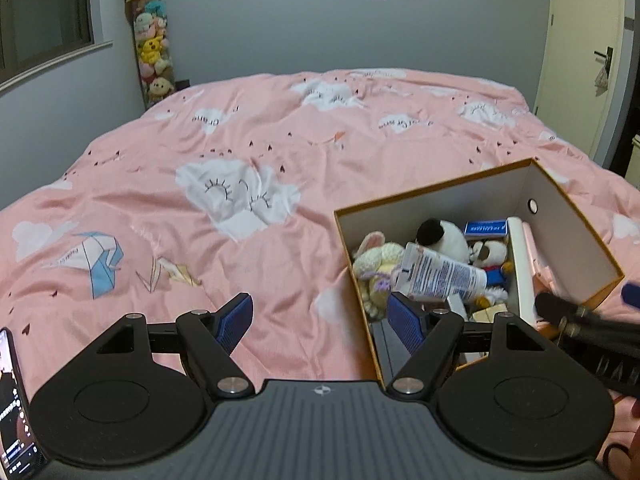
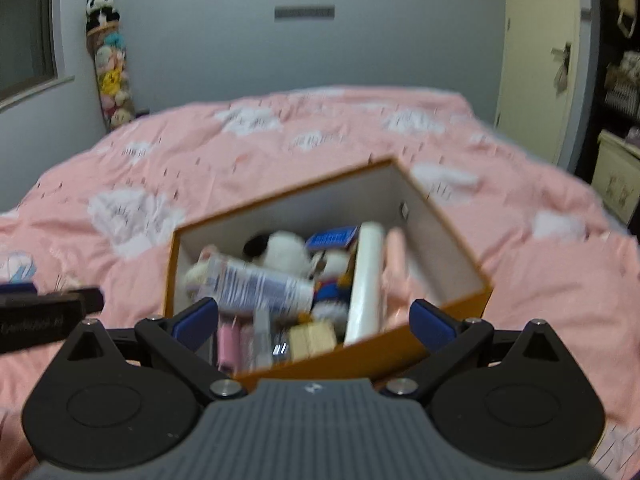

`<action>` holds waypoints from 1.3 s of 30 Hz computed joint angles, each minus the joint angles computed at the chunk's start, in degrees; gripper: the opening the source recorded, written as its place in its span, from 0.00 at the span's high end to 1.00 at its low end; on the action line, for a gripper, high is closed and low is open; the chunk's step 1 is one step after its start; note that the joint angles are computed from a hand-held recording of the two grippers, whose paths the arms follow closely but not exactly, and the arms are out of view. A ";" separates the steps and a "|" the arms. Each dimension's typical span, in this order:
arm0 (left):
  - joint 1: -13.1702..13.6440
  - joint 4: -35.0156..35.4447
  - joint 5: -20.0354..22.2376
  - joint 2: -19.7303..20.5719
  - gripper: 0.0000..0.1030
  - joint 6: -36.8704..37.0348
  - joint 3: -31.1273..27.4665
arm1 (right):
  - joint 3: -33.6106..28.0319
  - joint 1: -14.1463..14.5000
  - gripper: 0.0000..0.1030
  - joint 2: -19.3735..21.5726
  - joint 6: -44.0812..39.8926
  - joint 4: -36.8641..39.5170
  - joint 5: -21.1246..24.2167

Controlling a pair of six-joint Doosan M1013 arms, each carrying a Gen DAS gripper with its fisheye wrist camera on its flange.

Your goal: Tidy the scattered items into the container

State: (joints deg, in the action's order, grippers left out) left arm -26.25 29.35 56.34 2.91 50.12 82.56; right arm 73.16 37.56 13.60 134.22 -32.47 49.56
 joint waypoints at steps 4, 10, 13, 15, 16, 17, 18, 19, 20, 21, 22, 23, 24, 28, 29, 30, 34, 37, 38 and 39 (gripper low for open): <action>0.07 -1.09 0.69 0.13 0.16 0.65 -0.07 | -0.58 0.51 0.01 0.57 -3.02 0.86 1.79; -0.08 -1.88 1.61 0.47 0.16 1.57 -0.43 | 0.00 0.91 0.01 0.20 -1.37 -2.22 1.11; -0.13 -2.09 1.48 0.43 0.16 2.03 -0.42 | 0.43 1.28 0.01 -0.01 0.39 -4.71 0.96; -0.16 -2.24 1.44 0.41 0.16 2.31 -0.44 | 0.75 1.45 0.01 -0.18 1.22 -5.91 0.61; -0.16 -2.35 1.48 0.43 0.16 2.46 -0.49 | 0.78 1.50 0.01 -0.20 1.36 -6.15 0.58; -0.14 -2.46 1.51 0.46 0.16 2.59 -0.55 | 0.77 1.52 0.01 -0.20 1.33 -6.19 0.62; -0.14 -2.52 1.51 0.45 0.16 2.67 -0.56 | 0.74 1.54 0.01 -0.18 1.27 -6.18 0.72; -0.14 -2.60 1.55 0.46 0.16 2.76 -0.57 | 0.68 1.54 0.01 -0.15 1.22 -6.21 0.83; -0.11 -2.83 1.60 0.47 0.16 2.94 -0.60 | 0.64 1.55 0.01 -0.13 1.23 -6.30 0.91; -0.06 -3.10 1.67 0.50 0.16 3.13 -0.64 | 0.61 1.55 0.01 -0.12 1.26 -6.35 0.92; 0.03 -3.37 1.76 0.55 0.16 3.37 -0.72 | 0.59 1.54 0.01 -0.11 1.29 -6.43 0.90; 0.06 -3.50 1.91 0.60 0.16 3.51 -0.79 | 0.57 1.54 0.01 -0.10 1.26 -6.50 0.87; 0.06 -3.52 2.04 0.65 0.16 3.60 -0.84 | 0.54 1.51 0.01 -0.05 1.07 -6.45 0.80; -0.13 -3.30 2.27 0.72 0.16 3.99 -0.88 | 0.22 1.45 0.01 0.19 0.28 -5.88 1.00; -0.14 -3.43 2.30 0.73 0.16 4.41 -0.90 | 0.14 1.43 0.01 0.24 0.15 -5.74 1.09; -0.20 -3.46 2.46 0.78 0.16 4.95 -0.94 | 0.09 1.41 0.01 0.27 0.04 -5.64 1.15; -0.38 -3.23 2.97 0.97 0.16 6.31 -1.00 | 0.01 1.36 0.01 0.32 -0.02 -5.58 1.32; -0.30 -3.34 2.80 0.91 0.16 6.45 -0.94 | -0.01 1.37 0.01 0.36 -0.08 -5.59 1.41; -0.28 -3.28 2.77 0.89 0.16 6.35 -0.91 | -0.02 1.37 0.01 0.38 -0.11 -5.59 1.44; -0.29 -3.20 2.76 0.87 0.16 6.23 -0.90 | -0.05 1.37 0.01 0.40 -0.18 -5.55 1.47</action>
State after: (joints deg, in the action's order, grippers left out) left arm -26.54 26.15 59.09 3.78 56.35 81.67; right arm 73.12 38.93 13.99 134.04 -38.02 51.04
